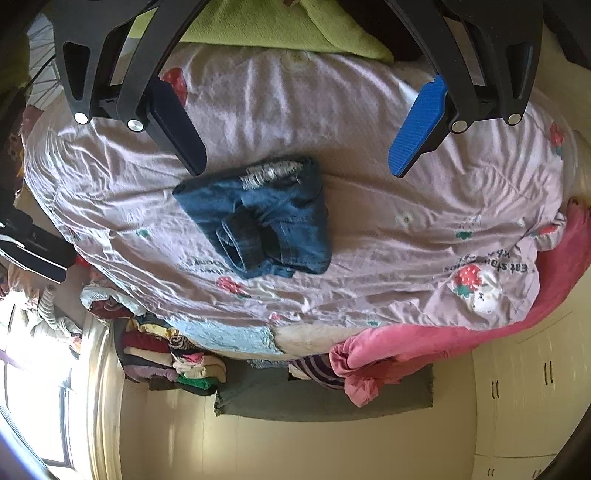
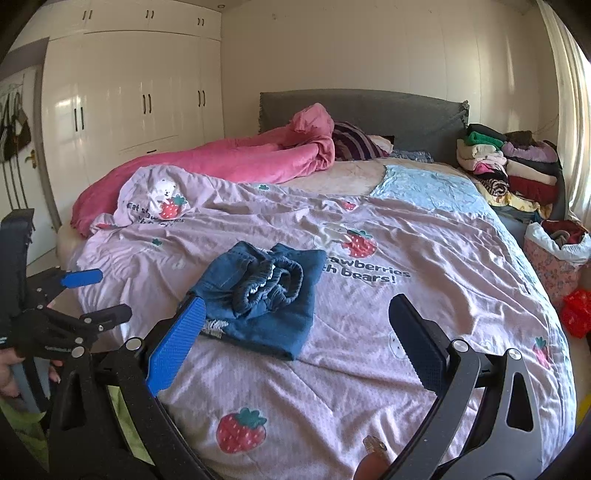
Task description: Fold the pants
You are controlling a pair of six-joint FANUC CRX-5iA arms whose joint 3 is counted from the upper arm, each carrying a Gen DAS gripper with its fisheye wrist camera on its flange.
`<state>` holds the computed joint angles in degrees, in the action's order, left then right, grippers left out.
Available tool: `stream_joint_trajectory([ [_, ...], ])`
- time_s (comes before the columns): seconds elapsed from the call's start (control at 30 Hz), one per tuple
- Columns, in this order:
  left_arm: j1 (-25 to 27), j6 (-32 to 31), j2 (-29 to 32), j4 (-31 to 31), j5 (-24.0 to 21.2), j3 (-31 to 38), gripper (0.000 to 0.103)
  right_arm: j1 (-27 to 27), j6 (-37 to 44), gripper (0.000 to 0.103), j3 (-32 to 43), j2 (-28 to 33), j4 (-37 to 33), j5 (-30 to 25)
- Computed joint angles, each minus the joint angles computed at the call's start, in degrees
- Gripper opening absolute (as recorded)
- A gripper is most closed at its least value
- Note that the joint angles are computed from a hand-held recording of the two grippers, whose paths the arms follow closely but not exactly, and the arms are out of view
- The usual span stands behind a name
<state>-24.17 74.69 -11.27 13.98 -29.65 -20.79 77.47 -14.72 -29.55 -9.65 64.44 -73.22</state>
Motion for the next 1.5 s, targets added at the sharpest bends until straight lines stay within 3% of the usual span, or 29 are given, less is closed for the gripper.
stream_joint_trajectory([
  [0.3,-0.01,0.4,-0.52,0.5,-0.16,-2.61,0.098,1.85,-2.2,0.094,-0.9,0.3,-2.41,-0.33],
  [0.73,1.49,3.12,1.9,-0.8,-2.39,-2.97,0.098,-0.45,-5.71,0.094,-1.17,4.31,-11.04,6.96],
  [1.5,1.47,7.03,2.33,-4.09,-3.62,-1.68,0.098,-0.28,-5.7,0.094,-0.93,4.33,-11.54,6.02],
])
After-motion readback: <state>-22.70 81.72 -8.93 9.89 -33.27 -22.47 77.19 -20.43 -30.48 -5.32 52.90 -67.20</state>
